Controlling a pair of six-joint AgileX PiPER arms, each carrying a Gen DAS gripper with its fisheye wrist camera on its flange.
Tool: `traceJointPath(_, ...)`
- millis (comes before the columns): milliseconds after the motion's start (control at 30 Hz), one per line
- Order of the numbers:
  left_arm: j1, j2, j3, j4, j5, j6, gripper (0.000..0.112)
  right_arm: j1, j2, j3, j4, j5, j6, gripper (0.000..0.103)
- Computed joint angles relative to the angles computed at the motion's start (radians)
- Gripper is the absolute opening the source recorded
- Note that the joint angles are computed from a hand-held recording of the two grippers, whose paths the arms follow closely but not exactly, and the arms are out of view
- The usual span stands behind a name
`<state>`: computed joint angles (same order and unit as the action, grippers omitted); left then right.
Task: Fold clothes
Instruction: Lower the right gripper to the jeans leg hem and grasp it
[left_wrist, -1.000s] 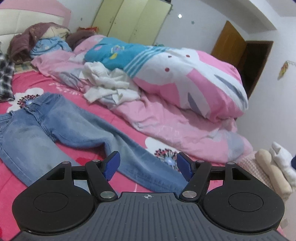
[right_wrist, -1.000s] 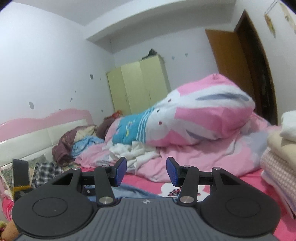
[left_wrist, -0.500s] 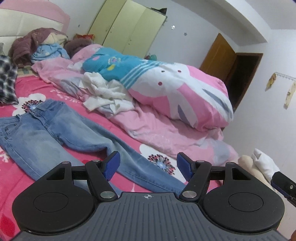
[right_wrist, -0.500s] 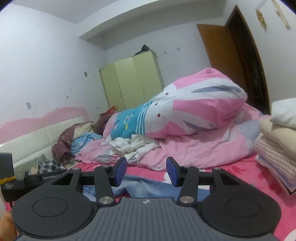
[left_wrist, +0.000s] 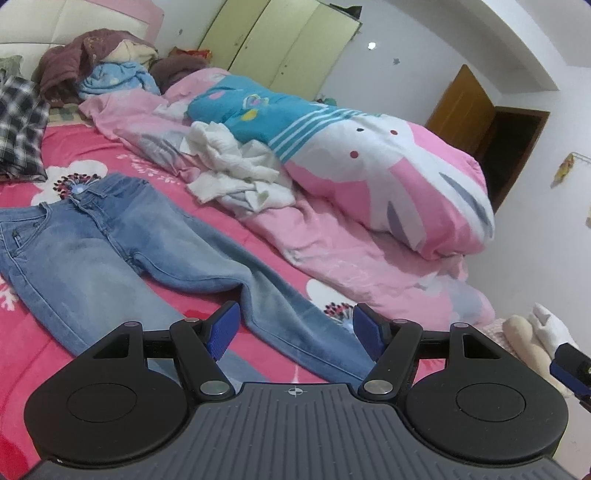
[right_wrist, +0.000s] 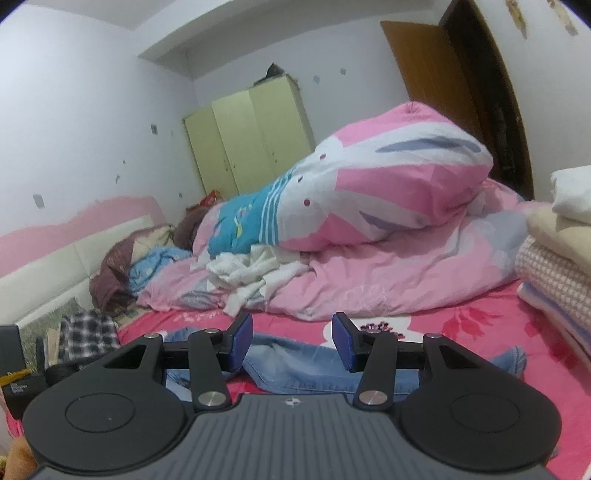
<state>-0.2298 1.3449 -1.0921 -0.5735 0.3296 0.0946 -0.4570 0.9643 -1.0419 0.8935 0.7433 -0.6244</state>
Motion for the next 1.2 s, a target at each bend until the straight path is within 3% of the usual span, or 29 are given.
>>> traceJointPath(300, 0.014, 0.149, -0.076, 0.017, -0.006, -0.014, 0.068, 0.112, 0.134, -0.023, -0.053, -0.129, -0.005, 0.05)
traceJointPath(600, 0.033, 0.372, -0.302, 0.076, 0.04, -0.016, 0.068, 0.19, 0.351, -0.145, -0.102, -0.23, -0.055, 0.05)
traceJointPath(800, 0.056, 0.609, -0.529, 0.266, 0.081, -0.136, 0.066, 0.252, 0.593, -0.295, -0.122, -0.263, -0.095, 0.05)
traceJointPath(933, 0.066, 0.758, -0.682, 0.362, 0.081, -0.192, 0.063, 0.29, 0.854, -0.542, -0.211, -0.209, -0.039, 0.05)
traceJointPath(1100, 0.07, 0.88, -0.774, 0.383, 0.108, -0.225, 0.061, 0.357, 1.213, -1.015, -0.411, -0.029, 0.102, 0.049)
traceJointPath(1200, 0.063, 0.859, -0.666, 0.384, -0.021, -0.158, 0.06, 0.399, 1.41, -1.315, -0.441, 0.088, 0.116, 0.049)
